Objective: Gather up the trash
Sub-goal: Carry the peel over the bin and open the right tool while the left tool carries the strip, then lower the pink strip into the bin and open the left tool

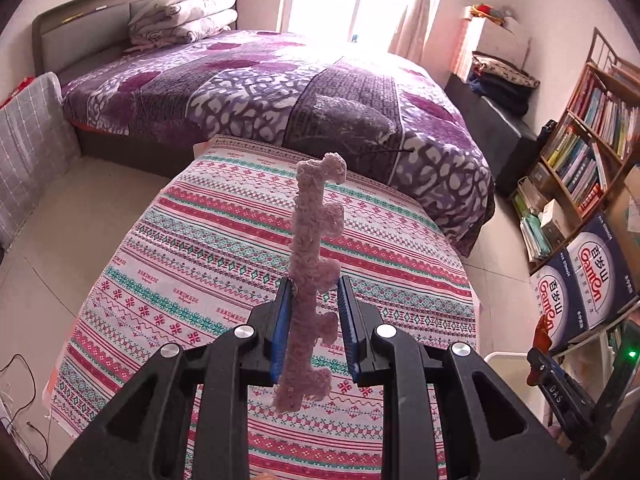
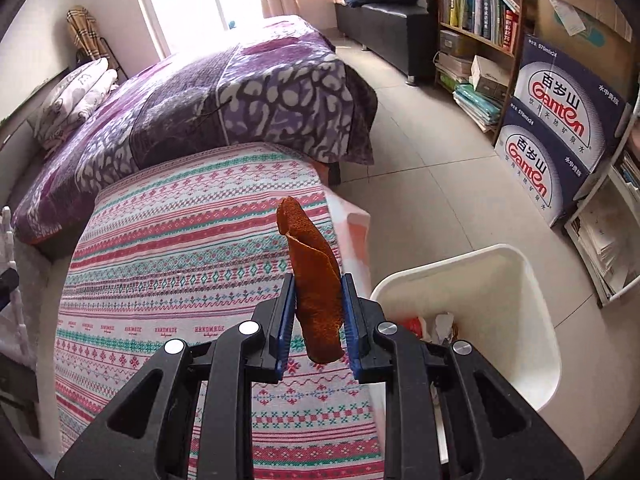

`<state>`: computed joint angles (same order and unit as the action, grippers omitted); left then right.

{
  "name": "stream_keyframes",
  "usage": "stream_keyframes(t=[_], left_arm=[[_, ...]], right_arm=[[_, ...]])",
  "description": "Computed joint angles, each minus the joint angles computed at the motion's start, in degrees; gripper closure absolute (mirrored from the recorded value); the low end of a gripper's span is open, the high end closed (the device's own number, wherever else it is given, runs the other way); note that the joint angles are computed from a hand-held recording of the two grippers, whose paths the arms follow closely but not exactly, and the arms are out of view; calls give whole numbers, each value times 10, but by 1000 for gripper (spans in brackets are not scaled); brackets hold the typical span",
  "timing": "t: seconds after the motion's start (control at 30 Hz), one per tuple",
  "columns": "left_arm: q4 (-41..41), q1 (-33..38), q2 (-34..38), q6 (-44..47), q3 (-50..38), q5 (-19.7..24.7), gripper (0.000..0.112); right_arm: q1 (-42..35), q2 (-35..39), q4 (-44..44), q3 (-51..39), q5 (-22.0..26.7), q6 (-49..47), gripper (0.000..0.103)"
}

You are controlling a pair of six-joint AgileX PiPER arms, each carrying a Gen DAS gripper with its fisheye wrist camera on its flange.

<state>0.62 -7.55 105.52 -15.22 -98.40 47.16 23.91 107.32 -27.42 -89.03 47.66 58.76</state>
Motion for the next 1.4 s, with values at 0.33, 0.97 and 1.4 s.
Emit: stream_keyframes(t=[0.33,0.97,1.4], left_arm=[[51,-92,21,-43,-33,7,89],[47,-265,130,-26,-160,59,88],[-29,-353,249,22,-315,109,84]], right_arm=[[-80,-76,20,91,-30,14,81],[-225,-190,49,224,-42,4,43],[-335,-269,22,302,-54,17,29]])
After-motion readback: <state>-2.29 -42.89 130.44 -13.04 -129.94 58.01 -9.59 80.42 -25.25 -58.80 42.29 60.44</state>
